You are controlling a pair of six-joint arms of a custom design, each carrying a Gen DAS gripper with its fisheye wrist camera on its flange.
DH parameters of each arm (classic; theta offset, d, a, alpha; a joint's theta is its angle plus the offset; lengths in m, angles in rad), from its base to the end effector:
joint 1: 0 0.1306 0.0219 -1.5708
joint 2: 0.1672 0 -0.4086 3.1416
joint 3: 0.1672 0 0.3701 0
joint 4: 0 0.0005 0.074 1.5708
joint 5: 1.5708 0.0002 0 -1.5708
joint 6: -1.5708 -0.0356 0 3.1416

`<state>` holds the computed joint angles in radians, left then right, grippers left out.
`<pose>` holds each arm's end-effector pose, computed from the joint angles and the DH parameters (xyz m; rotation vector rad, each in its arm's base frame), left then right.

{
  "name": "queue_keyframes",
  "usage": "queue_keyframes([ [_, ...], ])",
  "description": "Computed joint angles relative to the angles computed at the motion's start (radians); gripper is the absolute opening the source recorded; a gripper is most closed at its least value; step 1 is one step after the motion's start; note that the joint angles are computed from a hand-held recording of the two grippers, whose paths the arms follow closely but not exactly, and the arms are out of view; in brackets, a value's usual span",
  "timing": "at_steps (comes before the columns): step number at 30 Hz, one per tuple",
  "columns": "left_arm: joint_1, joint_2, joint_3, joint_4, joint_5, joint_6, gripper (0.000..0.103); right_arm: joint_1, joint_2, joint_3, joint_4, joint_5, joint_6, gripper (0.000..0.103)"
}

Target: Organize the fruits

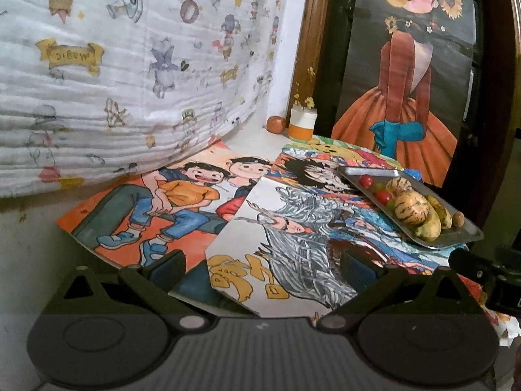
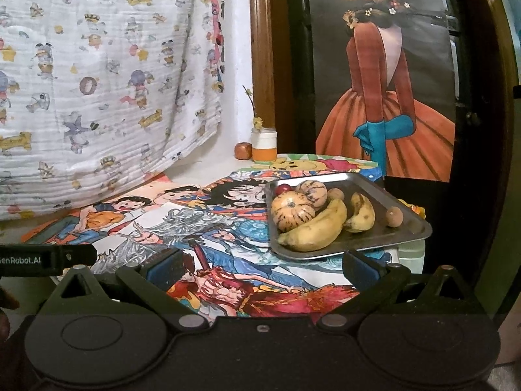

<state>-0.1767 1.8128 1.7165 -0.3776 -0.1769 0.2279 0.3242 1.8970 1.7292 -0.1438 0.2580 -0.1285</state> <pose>0.6407 -0.1085 0.4199 -0.1623 2.0310 -0.0730 0.6509 0.2086 0.3952 -0.0068 1.8723 0.0691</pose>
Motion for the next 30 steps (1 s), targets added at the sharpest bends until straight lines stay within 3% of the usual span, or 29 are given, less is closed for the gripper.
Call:
queue_keyframes([
  [30, -0.001, 0.007, 0.005, -0.015, 0.002, -0.004, 0.103, -0.002, 0.007, 0.005, -0.010, -0.008, -0.003, 0.102],
])
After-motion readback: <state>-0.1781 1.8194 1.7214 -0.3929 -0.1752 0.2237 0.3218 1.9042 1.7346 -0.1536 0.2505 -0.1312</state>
